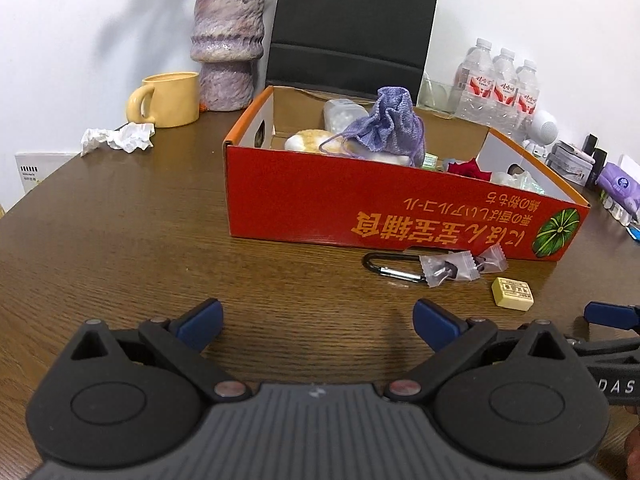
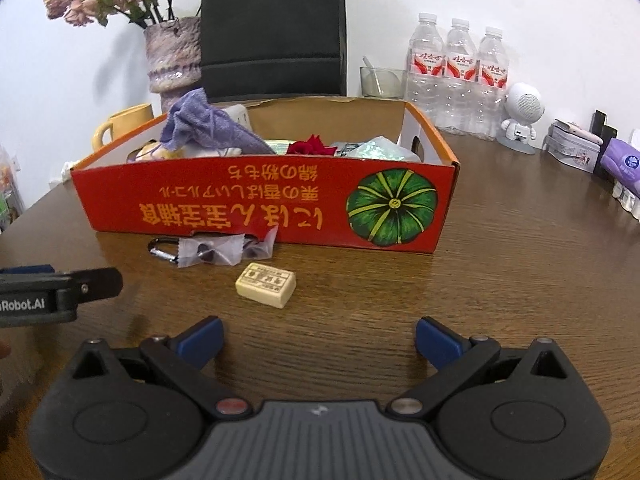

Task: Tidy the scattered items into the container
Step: 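Withdraw both tools from the box toward the items on the table, then grasp the cream soap bar with the right tool, then lift the soap bar into the box and open the right tool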

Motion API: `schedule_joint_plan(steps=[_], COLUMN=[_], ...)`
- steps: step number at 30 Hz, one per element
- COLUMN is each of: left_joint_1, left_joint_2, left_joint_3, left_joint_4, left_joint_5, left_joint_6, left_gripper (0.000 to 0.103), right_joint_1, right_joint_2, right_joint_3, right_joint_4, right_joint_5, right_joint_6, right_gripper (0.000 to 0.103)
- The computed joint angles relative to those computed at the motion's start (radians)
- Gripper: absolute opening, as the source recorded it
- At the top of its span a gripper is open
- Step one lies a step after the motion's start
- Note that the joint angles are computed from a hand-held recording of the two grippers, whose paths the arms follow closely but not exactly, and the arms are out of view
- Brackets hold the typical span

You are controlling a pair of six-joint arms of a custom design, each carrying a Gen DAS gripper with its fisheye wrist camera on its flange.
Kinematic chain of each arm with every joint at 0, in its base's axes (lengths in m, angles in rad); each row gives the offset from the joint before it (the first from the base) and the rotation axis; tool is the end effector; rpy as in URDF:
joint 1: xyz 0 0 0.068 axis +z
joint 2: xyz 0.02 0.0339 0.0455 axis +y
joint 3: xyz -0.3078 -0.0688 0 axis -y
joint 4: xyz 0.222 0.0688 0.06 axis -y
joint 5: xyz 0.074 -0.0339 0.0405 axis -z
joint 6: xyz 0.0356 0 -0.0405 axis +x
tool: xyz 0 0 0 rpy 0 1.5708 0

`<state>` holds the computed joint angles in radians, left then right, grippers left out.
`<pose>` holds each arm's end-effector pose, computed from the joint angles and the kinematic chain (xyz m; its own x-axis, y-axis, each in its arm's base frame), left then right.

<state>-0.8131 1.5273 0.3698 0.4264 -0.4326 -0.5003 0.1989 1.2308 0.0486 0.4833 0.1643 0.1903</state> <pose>0.1688 -0.1567 0.1708 -0.6161 0.0175 -0.7875 0.1704 0.9791 -0.1115 0.1389 0.0221 0.1508 -0.6330 0.0628 -0.7716 0.0484 0.9980 0.0415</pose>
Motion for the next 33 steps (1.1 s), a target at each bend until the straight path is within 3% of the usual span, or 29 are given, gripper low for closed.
schedule_joint_plan(steps=[9, 15, 17, 18, 19, 26, 33], left_joint_1=[-0.03, -0.03, -0.016, -0.013, -0.014, -0.069, -0.092], left_joint_2=[0.019, 0.051, 0.072, 0.083, 0.095, 0.166, 0.24], left_joint_3=[0.008, 0.053, 0.078, 0.093, 0.106, 0.184, 0.283], left_joint_4=[0.078, 0.113, 0.104, 0.092, 0.083, 0.055, -0.038], left_joint_5=[-0.018, 0.026, 0.059, 0.077, 0.088, 0.055, 0.022], left_joint_6=[0.098, 0.152, 0.15, 0.148, 0.15, 0.187, 0.157], left_gripper=[0.103, 0.092, 0.085, 0.081, 0.077, 0.075, 0.059], right_joint_1=[-0.011, -0.016, -0.048, -0.061, -0.076, -0.276, -0.46], right_joint_2=[0.102, 0.192, 0.183, 0.173, 0.161, 0.111, 0.106], right_joint_3=[0.031, 0.082, 0.082, 0.08, 0.077, 0.063, 0.065], right_joint_4=[0.117, 0.134, 0.129, 0.124, 0.118, 0.079, 0.055], right_joint_5=[-0.023, -0.049, -0.092, -0.107, -0.122, -0.297, -0.433], right_joint_6=[-0.044, -0.07, -0.097, -0.111, -0.123, -0.228, -0.286], right_gripper=[0.092, 0.069, 0.057, 0.039, 0.035, 0.034, 0.034])
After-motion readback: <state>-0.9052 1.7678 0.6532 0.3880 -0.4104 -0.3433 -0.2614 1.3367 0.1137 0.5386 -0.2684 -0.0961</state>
